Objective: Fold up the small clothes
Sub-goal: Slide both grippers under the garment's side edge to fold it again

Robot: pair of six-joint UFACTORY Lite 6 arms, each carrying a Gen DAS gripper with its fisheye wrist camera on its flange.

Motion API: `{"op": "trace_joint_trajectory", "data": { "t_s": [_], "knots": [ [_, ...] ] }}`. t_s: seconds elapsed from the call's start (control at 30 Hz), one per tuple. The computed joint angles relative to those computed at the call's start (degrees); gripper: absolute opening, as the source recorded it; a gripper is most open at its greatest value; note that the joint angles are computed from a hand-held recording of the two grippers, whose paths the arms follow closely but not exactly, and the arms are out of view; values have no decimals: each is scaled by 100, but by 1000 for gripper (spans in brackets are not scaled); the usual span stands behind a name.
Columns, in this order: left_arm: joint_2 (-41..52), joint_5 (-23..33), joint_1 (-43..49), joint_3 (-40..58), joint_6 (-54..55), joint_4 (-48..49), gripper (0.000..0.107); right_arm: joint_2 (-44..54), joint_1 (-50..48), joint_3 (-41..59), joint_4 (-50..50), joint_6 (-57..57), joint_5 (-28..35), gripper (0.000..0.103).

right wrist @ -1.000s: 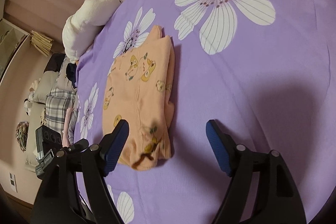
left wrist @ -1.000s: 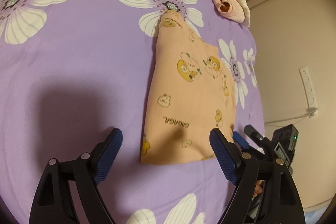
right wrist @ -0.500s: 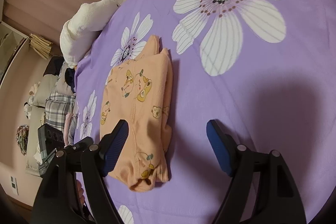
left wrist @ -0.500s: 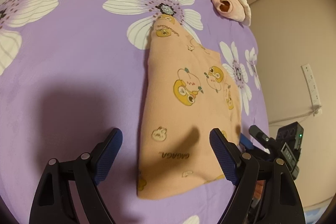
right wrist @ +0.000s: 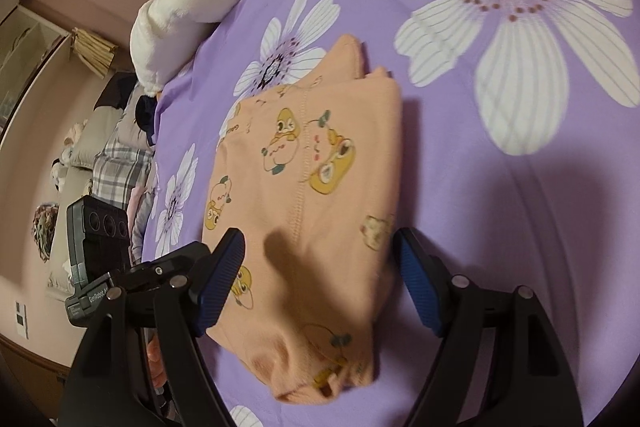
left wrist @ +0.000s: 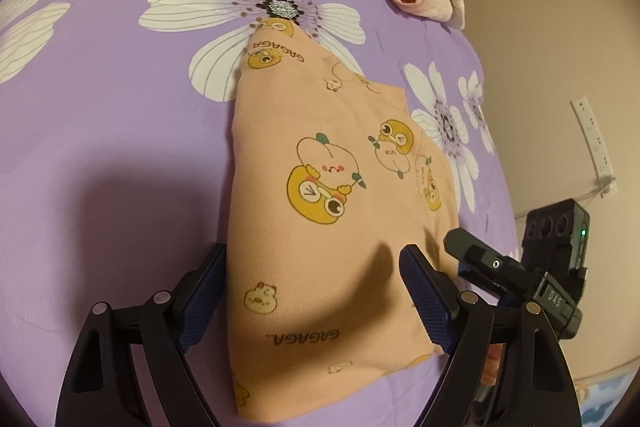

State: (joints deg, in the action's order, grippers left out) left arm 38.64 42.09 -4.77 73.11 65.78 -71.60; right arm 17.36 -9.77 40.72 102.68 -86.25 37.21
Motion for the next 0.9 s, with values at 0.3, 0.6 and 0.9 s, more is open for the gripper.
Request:
{"op": "trace_joint_trajectory", "data": {
  "t_s": [0.3,0.6,0.9],
  "knots": [
    [184,-37,-74,187,162,-169,84,417,335,431,328,-256,-131,73],
    [319,-69,-133,355,214,-251,84,561,513,619,526,-452,-309,67],
    [374,-68,-143,436,191,-250,84,605,538,656,642,-544,-388,58]
  ]
}}
